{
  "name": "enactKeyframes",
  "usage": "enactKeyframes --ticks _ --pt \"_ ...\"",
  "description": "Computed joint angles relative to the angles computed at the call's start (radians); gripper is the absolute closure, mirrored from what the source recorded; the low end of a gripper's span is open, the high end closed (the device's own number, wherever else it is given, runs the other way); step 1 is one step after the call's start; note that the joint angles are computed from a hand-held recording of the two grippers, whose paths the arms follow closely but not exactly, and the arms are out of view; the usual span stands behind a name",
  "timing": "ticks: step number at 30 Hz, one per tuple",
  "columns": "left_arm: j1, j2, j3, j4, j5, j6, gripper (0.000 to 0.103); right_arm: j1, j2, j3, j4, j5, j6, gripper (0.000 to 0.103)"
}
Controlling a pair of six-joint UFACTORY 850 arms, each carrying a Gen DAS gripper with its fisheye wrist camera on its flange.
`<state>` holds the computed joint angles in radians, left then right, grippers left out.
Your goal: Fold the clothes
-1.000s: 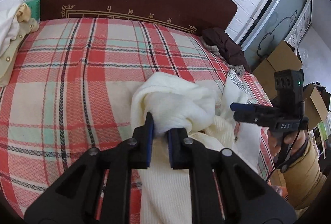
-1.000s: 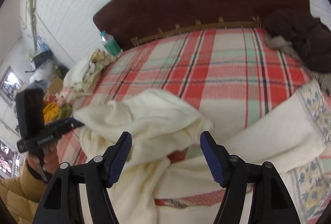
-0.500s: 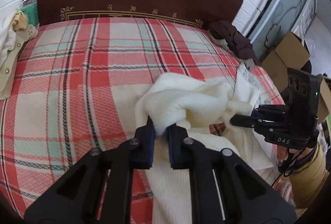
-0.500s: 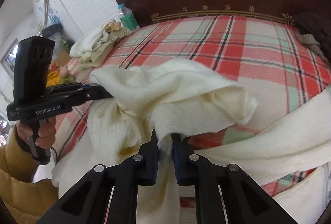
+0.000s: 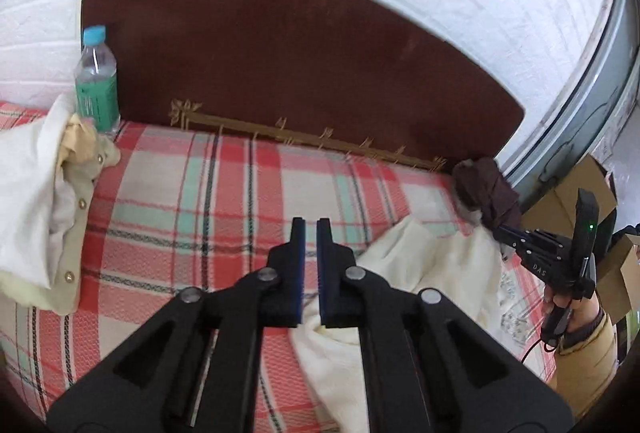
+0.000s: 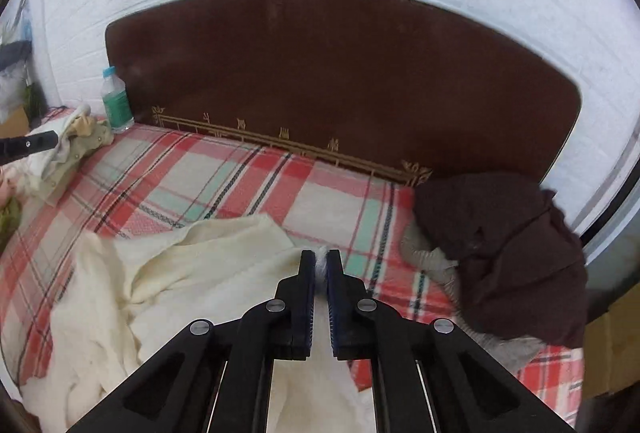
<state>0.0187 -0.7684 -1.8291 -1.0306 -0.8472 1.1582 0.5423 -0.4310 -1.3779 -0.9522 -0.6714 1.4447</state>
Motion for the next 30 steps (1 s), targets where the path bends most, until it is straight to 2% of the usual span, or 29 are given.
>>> enactKeyframes --ticks 1,2,3,5,7,8,9,11,13,16,17,19,21,22,24,25,26,28,30 --pt "-0.001 -0.008 -0.002 0.024 -0.003 -0.004 0.097 -0.003 -0.011 -0.001 0.014 -0.004 -0.009 0.09" --pt "-0.002 0.001 0.024 0.043 -0.001 0.023 0.096 -0.005 -0.017 0.004 0.023 -0.011 -0.001 0.073" --pt "-0.002 0.011 0.052 0.063 0.002 0.049 0.095 -0.007 -0.014 0.02 0.031 -0.008 0.027 0.066" --pt "-0.005 0.041 0.126 0.092 0.011 0.117 0.092 -0.002 0.026 0.088 0.005 0.034 0.111 0.062" --pt "-0.006 0.082 0.219 0.095 0.018 0.202 0.06 0.016 0.078 0.165 -0.048 0.106 0.183 0.062" --pt "-0.005 0.102 0.264 0.087 0.019 0.246 0.024 0.034 0.111 0.208 -0.095 0.164 0.209 0.06" --pt "0.0 0.131 0.324 0.037 0.022 0.314 0.012 0.052 0.142 0.248 -0.15 0.221 0.243 0.059" --pt "0.005 0.163 0.383 -0.002 0.004 0.394 0.012 0.101 0.17 0.284 -0.191 0.298 0.225 0.056" --pt "0.011 0.192 0.439 -0.033 -0.017 0.468 0.012 0.146 0.152 0.27 -0.085 0.299 0.073 0.056" --pt "0.012 0.211 0.47 -0.019 -0.074 0.467 0.012 0.185 0.08 0.213 0.037 0.21 -0.081 0.055" --pt "0.012 0.222 0.486 -0.02 -0.078 0.474 0.012 0.189 0.057 0.195 0.055 0.193 -0.114 0.052" --pt "0.009 0.243 0.517 -0.015 -0.065 0.481 0.012 0.206 -0.004 0.143 0.019 0.085 -0.137 0.042" --pt "0.013 0.262 0.546 -0.011 -0.06 0.484 0.012 0.206 -0.054 0.101 -0.019 0.011 -0.125 0.042" --pt "0.018 0.27 0.559 -0.008 -0.064 0.483 0.012 0.205 -0.063 0.102 -0.056 0.01 -0.086 0.042" --pt "0.029 0.286 0.585 -0.004 -0.07 0.482 0.012 0.188 -0.055 0.116 -0.069 0.049 -0.054 0.048" --pt "0.035 0.293 0.598 -0.001 -0.073 0.481 0.012 0.179 -0.045 0.125 -0.053 0.075 -0.053 0.075" --pt "0.043 0.294 0.601 0.003 -0.076 0.478 0.012 0.169 -0.036 0.13 -0.031 0.092 -0.057 0.094" --pt "0.056 0.297 0.609 0.001 -0.074 0.476 0.012 0.154 -0.001 0.151 0.032 0.157 -0.072 0.094" --pt "0.074 0.292 0.603 -0.002 -0.088 0.469 0.012 0.149 0.054 0.193 0.013 0.247 -0.004 0.095"
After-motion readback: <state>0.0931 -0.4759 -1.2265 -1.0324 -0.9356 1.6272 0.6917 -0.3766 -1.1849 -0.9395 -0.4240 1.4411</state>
